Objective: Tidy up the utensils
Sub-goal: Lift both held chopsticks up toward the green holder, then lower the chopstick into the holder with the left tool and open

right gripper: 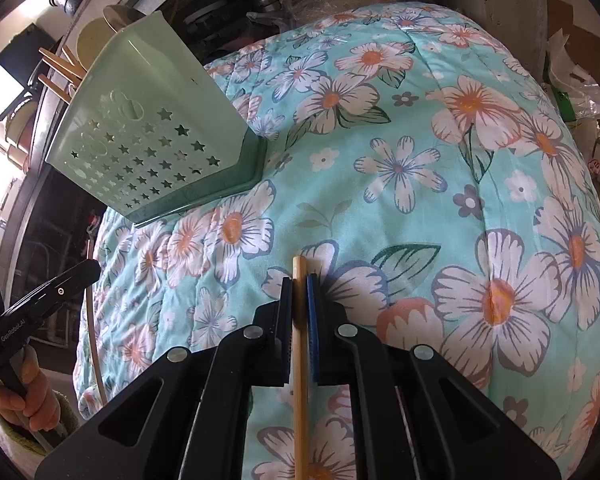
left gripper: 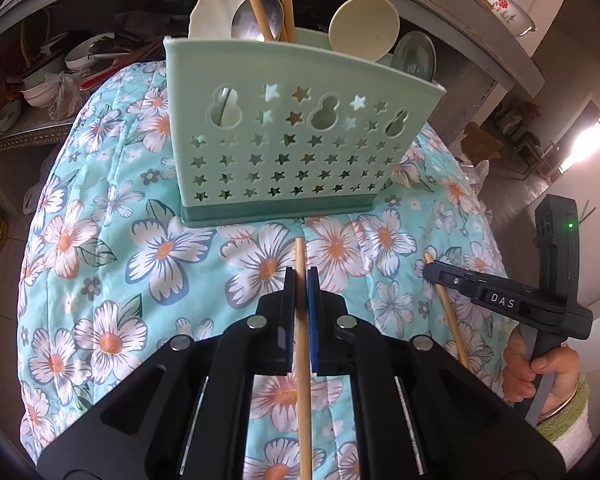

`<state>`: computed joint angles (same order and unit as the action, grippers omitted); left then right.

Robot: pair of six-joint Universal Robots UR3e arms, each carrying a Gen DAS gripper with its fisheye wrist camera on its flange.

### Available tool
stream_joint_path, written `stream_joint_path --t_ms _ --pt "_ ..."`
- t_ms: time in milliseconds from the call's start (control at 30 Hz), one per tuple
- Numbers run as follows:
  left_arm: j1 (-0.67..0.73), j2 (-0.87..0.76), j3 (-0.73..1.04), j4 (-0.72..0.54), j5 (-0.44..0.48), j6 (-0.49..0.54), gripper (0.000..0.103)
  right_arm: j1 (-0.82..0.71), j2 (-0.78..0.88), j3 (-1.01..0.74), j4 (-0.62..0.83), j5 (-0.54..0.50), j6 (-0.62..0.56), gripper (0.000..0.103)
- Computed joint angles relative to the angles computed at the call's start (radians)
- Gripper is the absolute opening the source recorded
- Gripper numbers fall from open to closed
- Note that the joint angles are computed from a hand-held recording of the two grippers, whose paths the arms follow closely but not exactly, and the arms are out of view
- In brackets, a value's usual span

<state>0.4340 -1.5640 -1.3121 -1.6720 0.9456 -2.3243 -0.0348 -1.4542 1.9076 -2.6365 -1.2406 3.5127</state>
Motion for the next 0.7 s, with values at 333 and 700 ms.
stream_joint_path --t_ms 333,700 --pt "0.053 0.003 0.15 -0.154 -0.069 0.06 0.005 -0.012 -0.158 0.034 0.027 0.025 -0.013 0.007" --pt "0.138 0.095 0.176 -0.189 -0.166 0.118 0.005 0.019 -0.333 -0.012 0.09 -0.004 -0.021 0.006"
